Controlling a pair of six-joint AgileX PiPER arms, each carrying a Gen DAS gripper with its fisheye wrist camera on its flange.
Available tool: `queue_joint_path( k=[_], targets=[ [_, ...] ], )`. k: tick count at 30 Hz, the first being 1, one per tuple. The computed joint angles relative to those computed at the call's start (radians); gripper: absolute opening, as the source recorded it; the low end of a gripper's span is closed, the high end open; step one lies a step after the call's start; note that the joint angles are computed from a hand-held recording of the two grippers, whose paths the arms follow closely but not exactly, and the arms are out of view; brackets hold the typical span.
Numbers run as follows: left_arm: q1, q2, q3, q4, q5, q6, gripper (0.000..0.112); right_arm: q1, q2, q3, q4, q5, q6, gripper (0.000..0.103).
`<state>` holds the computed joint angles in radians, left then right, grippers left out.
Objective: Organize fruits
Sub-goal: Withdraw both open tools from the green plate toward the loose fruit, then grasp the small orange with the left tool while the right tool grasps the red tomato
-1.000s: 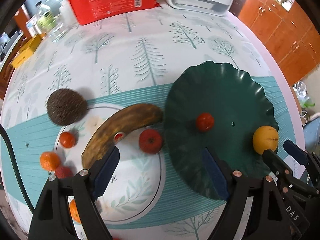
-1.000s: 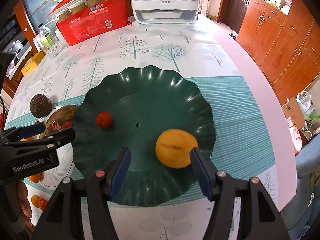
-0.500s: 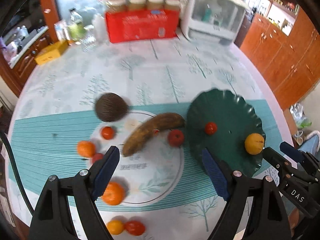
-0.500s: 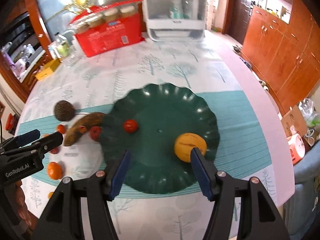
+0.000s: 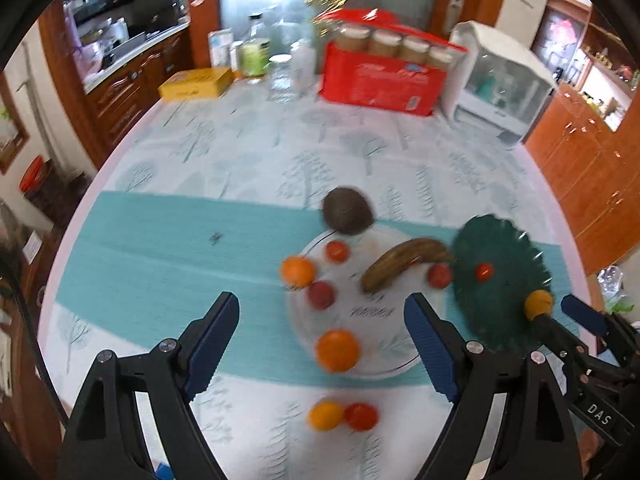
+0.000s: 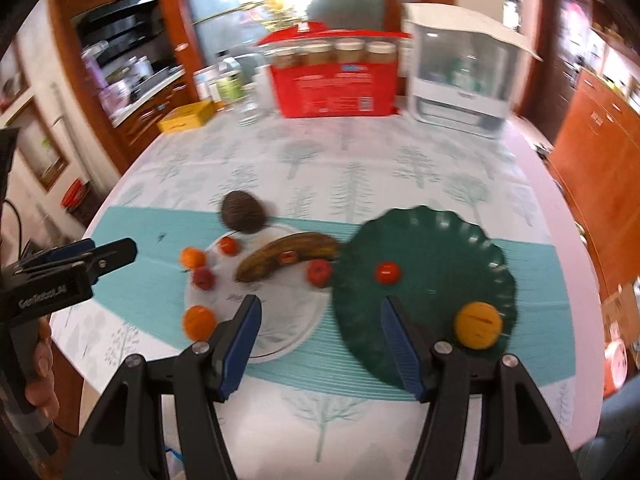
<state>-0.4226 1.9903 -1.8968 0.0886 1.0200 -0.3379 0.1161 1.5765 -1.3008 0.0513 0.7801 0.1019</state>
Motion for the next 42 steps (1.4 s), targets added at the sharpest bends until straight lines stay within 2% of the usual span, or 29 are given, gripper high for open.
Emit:
queue_joint_path(
  k=[3,7,12,19,25,34,40,42],
  targets=[
    [0.013,-0.07,0.142,0.045,-0.054,-0.006,0.084,0.054,0.008,0.009,0.02,-0.014,-0.036,0.062],
    [0.04,-0.133,0.28,0.015,-0.105,0.032,0.084,0.106,0.017,0.014,0.052,-0.018,-0.078,0.062],
    [0.046,-0.165,0.396,0.01,-0.151,0.056,0.084,0.151,0.042,0.035,0.092,-0.026,-0.137,0.062],
    [0.064,-0.157,0.533,-0.109,-0.225,0.258,0.084,0.168,0.092,0.11,0.191,-0.041,-0.269,0.06],
    [0.082,-0.112,0.575,-0.203,-0.242,0.41,0.084,0.199,0.125,0.166,0.207,-0.082,-0.348,0.056],
    [0.087,-0.061,0.553,-0.226,-0.231,0.474,0.083,0.234,0.198,0.172,0.213,-0.125,-0.4,0.055],
    [0.091,-0.038,0.533,-0.231,-0.224,0.491,0.083,0.238,0.233,0.16,0.24,-0.143,-0.447,0.045],
    [0.092,-0.033,0.527,-0.244,-0.218,0.502,0.083,0.242,0.241,0.156,0.25,-0.139,-0.468,0.032]
  ],
)
